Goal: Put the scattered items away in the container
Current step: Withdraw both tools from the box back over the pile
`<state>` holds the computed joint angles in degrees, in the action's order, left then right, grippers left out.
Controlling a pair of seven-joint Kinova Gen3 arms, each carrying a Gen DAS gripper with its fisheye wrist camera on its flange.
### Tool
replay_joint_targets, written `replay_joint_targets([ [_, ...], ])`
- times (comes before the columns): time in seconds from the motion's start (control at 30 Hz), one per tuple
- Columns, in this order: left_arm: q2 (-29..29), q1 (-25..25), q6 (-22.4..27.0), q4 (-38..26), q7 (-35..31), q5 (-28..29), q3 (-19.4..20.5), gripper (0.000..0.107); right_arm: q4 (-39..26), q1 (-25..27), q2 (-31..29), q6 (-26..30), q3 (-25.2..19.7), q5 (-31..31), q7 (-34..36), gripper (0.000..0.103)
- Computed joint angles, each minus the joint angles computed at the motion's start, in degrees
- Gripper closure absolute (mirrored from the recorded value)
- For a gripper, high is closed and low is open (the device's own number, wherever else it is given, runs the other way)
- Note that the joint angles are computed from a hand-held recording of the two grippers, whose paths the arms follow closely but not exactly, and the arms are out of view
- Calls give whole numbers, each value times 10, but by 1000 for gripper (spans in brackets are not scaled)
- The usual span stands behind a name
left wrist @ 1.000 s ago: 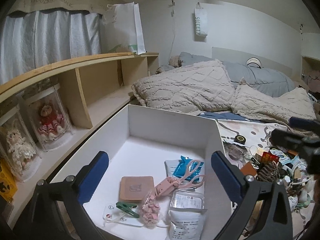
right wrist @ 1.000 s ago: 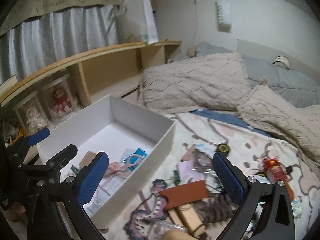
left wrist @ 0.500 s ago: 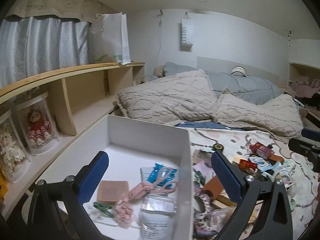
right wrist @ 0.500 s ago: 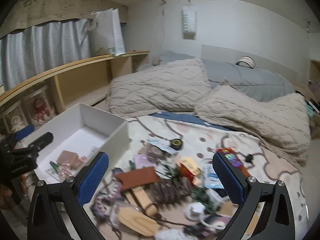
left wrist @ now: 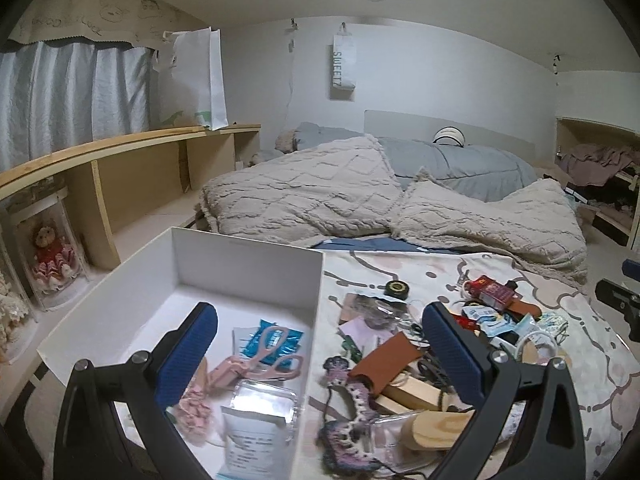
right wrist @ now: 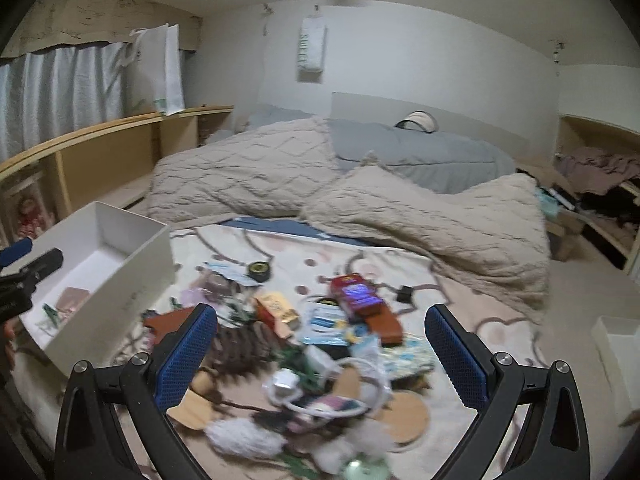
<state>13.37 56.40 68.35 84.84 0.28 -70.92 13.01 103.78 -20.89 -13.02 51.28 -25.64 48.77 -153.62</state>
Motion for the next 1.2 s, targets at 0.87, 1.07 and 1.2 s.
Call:
replay_joint_targets([
  [0.87, 84, 66, -49, -31, 34, -19, -36, 5, 177, 154, -142, -168, 35, -108, 35, 0],
  [1.07, 106, 71, -62, -48, -4, 25, -48, 5, 178, 198, -122, -147, -3, -130, 85, 0],
  [1.2, 120, 75, -69, -60, -32, 56, -58, 5, 177, 169, -98, -129, 30, -175, 148, 0],
])
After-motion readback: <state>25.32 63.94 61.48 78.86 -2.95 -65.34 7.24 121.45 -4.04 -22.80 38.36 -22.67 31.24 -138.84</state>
